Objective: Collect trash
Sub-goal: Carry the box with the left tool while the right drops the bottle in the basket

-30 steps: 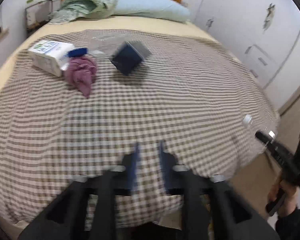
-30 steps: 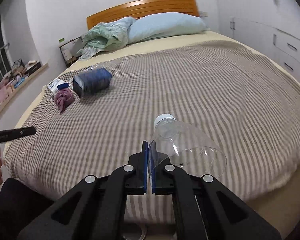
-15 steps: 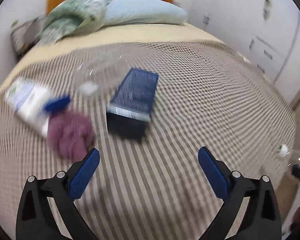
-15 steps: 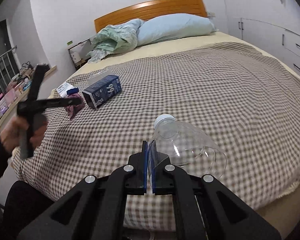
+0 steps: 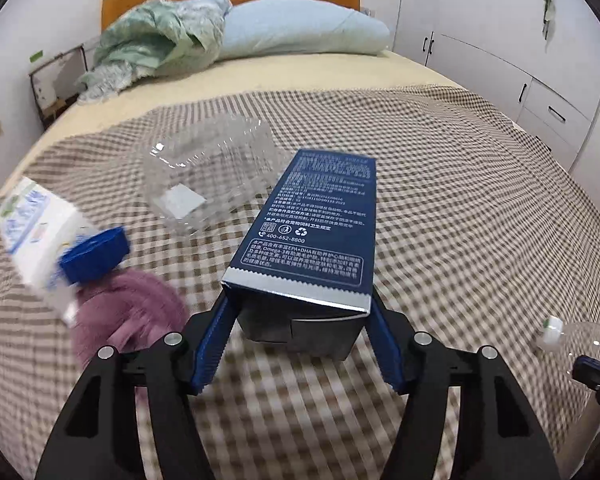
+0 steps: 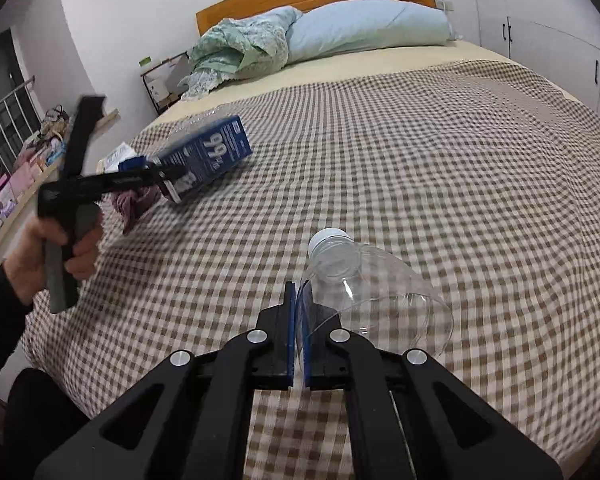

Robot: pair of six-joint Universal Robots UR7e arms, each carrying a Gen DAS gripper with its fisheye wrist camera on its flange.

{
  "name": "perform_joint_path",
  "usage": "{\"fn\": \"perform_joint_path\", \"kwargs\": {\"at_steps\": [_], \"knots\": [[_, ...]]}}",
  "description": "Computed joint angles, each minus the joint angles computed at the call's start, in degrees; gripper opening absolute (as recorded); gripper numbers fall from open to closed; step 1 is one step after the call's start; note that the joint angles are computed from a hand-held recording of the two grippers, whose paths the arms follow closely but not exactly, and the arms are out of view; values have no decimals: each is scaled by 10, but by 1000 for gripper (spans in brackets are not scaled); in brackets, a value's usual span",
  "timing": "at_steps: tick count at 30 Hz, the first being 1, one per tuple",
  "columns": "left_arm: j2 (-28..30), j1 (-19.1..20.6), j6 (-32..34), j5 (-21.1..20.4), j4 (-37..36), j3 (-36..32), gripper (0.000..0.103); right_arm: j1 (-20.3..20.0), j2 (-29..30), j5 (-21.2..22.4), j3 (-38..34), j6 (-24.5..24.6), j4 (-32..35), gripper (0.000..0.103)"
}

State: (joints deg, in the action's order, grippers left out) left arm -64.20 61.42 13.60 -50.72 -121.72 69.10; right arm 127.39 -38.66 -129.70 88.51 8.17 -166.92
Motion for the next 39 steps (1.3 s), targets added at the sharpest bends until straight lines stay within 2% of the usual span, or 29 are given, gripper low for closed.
{"fn": "perform_joint_path", "kwargs": {"at_steps": [4, 6, 9, 13, 16, 17, 22, 24, 26, 29, 32, 35, 37, 38, 39], "knots": [[-62, -28, -75, -27, 65, 35, 60, 22, -22, -23, 27, 17, 4, 3], [-107, -47, -107, -42, 88, 74, 60, 33, -42, -32, 54, 35, 3, 3], [-181, -82, -173, -47, 113, 142, 59, 56, -78, -52, 101, 79, 14, 3], [-249, -121, -218, -51, 158, 203, 59, 97, -140, -93, 173, 153, 51, 3], [-298, -148, -249, -91, 195, 241, 59, 128, -193, -119, 238, 239, 105, 3], [-312, -158, -263, -100, 212, 254, 59, 138, -214, -121, 264, 283, 128, 3], [-363, -215, -315, -126, 265, 308, 59, 165, -282, -95, 372, 470, 214, 3], [-370, -230, -319, -136, 275, 323, 59, 158, -291, -69, 402, 508, 239, 3], [-372, -249, -315, -147, 291, 341, 59, 131, -292, -20, 448, 542, 230, 3], [-373, -267, -314, -165, 313, 364, 59, 87, -272, 33, 511, 570, 158, 3], [-363, -274, -316, -173, 335, 380, 59, 53, -233, 59, 548, 569, 71, 3], [-346, -278, -311, -181, 342, 396, 59, 24, -199, 62, 563, 565, 23, 4], [-335, -278, -307, -194, 345, 407, 59, 0, -186, 67, 574, 553, 8, 27], [-323, -278, -306, -197, 348, 412, 59, -16, -184, 76, 577, 546, 6, 60], [-314, -280, -303, -198, 349, 416, 59, -22, -180, 79, 583, 544, -11, 64]]}}
